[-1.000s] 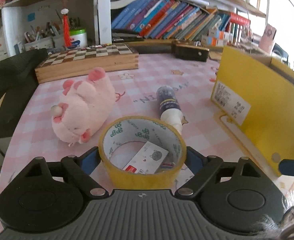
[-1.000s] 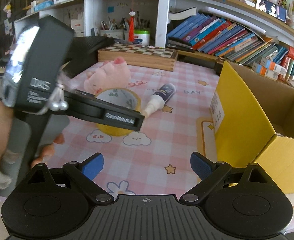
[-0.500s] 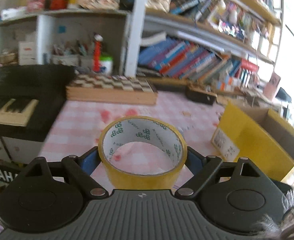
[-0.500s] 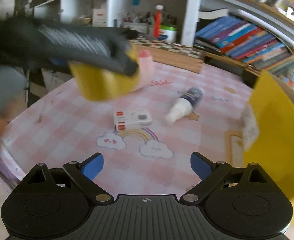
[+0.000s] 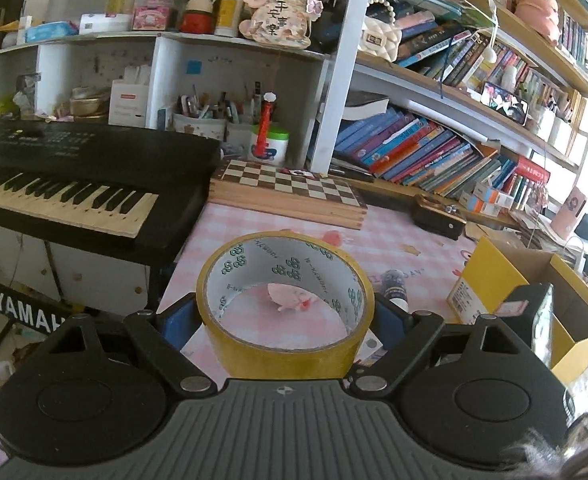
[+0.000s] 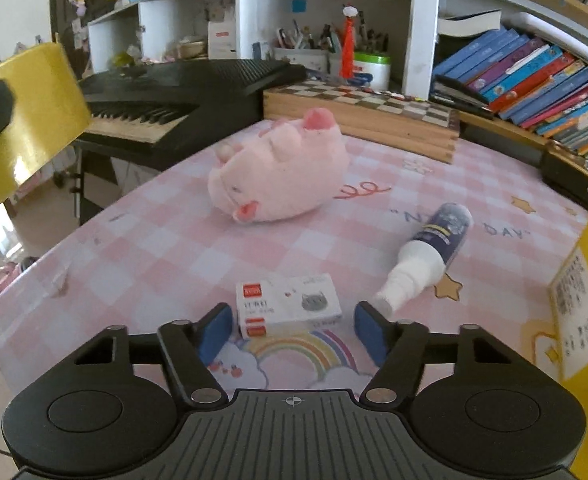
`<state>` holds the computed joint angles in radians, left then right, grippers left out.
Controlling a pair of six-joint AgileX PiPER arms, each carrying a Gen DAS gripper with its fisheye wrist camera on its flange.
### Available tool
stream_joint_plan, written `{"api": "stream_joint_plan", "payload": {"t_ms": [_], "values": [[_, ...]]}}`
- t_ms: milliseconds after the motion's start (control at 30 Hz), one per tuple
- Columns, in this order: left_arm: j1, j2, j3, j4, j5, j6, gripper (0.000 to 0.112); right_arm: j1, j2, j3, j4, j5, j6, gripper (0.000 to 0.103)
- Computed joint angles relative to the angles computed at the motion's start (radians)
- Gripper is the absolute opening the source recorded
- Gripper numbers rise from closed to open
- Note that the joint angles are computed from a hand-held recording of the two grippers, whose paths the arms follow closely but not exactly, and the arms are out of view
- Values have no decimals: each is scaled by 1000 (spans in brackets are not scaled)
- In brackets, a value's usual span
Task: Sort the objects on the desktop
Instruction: 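Grasp the white staple box with the right tool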
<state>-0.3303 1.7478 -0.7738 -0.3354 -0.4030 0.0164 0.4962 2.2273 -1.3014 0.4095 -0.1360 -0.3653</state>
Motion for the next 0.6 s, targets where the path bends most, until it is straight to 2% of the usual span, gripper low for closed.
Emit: {"api": "stream_joint_plan", "payload": {"t_ms": [133,233,300,400,600], "values": [[7,-6,12,44,-3,-41,87,2,3,-9,-39,10,47,56],[16,-9,18,103,-6,-106,87,7,-14,5,29,17,-24,55],[17,-10,21,126,-8,-122,87,12,-40,35,17,5,-8,55],[17,-18,35,154,-10,-148,87,21,-98,95,21,-8,15,55],[14,-59,75,231,-18,-230,87,41,-262,257,147,-39,-37,55]]}}
